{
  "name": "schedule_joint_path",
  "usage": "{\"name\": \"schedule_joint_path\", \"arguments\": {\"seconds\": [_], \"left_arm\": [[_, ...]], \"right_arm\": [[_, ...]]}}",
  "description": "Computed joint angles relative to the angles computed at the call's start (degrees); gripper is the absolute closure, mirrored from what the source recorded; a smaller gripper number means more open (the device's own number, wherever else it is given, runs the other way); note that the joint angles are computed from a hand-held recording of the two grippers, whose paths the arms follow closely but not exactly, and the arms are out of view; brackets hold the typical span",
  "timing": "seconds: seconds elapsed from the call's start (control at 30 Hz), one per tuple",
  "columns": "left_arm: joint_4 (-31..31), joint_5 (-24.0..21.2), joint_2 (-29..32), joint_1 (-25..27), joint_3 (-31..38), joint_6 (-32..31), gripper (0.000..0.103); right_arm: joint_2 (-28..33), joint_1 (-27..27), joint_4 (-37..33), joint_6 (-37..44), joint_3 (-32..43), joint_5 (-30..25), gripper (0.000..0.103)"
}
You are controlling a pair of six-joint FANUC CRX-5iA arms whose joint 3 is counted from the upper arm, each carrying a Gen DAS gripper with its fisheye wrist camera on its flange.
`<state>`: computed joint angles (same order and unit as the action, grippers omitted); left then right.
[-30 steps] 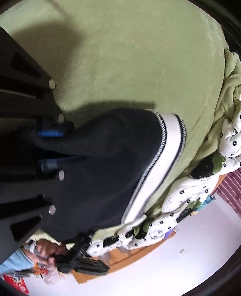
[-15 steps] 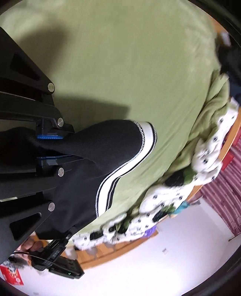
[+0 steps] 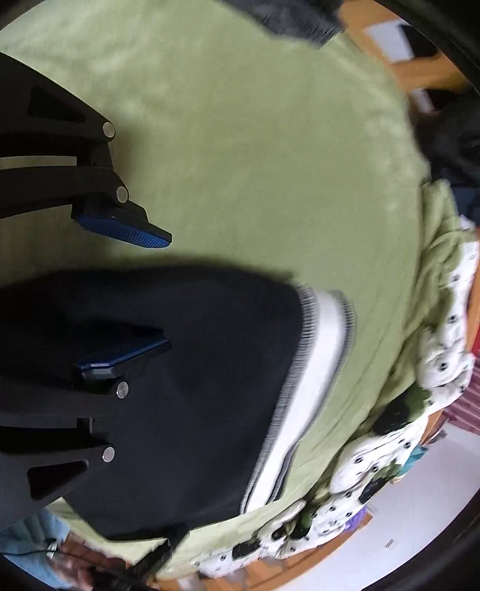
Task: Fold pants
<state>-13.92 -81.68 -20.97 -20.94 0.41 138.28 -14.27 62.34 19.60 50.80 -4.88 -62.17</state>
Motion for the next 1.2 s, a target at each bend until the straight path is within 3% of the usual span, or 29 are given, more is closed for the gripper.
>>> {"name": "schedule_joint_path", "arguments": {"seconds": [0.13, 0.23, 0.3, 0.37, 0.47, 0.5, 0.63, 0.9, 1.07, 1.2], "left_arm": [[-4.8, 2.8, -0.1, -2.3, 3.2, 1.0, 0.046], [-6.8, 2.6, 4.5, -2.2, 8.3, -1.8, 0.046], [-6.3, 6.5, 6.2, -0.9, 8.8, -4.3, 0.046], [-5.0, 8.4, 8.0, 0.9, 8.4, -7.1, 0.046], [-6.5, 6.6, 11.8, 0.9, 8.3, -6.8, 0.045], [-5.5, 7.6, 12.0, 1.8, 7.1, -6.8, 0.043], [-0.3, 11.7, 10.2, 5.8, 3.5, -7.8, 0.038], [-2.2, 13.6, 9.0, 4.4, 1.9, -5.6, 0.038], [2.6, 13.0, 7.6, 5.7, 1.1, -8.3, 0.04], [3.0, 10.8, 6.0, 3.0, 1.0, -7.6, 0.04]], "right_arm": [[2.8, -1.4, -1.2, 3.8, 5.0, 3.5, 0.084], [8.5, -2.8, -2.5, 8.2, 11.4, 4.3, 0.084], [10.7, -3.9, -3.8, 10.8, 13.0, 6.5, 0.084], [13.9, -5.2, -5.6, 13.3, 14.9, 5.6, 0.083], [18.7, -7.0, -6.0, 13.8, 15.6, 2.3, 0.088], [17.9, -7.0, -4.5, 12.4, 13.4, 4.9, 0.088], [19.1, -8.2, -7.1, 15.1, 15.6, 3.9, 0.088], [18.0, -7.5, -5.0, 13.6, 13.2, 5.8, 0.088], [17.9, -6.8, -4.0, 12.7, 13.8, 3.6, 0.085], [15.8, -8.0, -9.4, 10.8, 15.9, -0.2, 0.081]]}}
